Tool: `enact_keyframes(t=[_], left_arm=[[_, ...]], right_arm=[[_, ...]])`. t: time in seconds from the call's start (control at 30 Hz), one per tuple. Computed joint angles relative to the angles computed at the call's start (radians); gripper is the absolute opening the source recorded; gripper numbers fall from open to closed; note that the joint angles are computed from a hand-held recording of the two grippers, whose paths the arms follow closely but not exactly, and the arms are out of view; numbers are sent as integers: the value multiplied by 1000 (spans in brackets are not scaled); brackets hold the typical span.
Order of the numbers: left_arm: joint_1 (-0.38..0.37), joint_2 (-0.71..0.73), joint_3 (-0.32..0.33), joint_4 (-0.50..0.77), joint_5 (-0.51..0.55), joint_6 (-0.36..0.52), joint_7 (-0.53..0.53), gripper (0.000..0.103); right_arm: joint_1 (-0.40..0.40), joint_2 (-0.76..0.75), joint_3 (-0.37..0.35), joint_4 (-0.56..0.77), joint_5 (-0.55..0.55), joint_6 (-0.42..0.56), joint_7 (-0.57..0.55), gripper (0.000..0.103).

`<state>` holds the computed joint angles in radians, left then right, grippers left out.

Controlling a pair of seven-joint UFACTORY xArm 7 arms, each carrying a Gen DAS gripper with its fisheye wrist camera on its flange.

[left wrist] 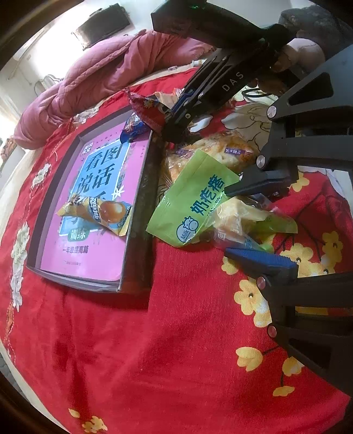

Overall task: Organize snacks
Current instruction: 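Close the left tool on the green bag while the right tool grips the red-and-white bag, then lift the green bag with the left tool while the right tool lifts the red-and-white bag toward the box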

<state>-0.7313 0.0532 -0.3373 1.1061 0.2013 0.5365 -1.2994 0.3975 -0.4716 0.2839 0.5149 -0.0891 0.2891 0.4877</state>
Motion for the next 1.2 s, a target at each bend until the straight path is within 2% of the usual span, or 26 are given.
enact_keyframes(t=[0.3, 0.67, 0.7, 1.2], left_arm=[[6, -35, -6, -21, 25, -15, -28, 38], [16, -62, -21, -16, 72, 23, -69, 38], [17, -65, -22, -16, 74, 28, -72, 38], [14, -67, -34, 22, 128, 92, -102, 38]], right_arm=[[24, -41, -29, -24, 34, -15, -22, 22], [39, -82, -42, -46, 64, -36, -46, 22], [44, -86, -46, -48, 69, -39, -50, 19], [84, -117, -71, -66, 113, -71, -100, 17]])
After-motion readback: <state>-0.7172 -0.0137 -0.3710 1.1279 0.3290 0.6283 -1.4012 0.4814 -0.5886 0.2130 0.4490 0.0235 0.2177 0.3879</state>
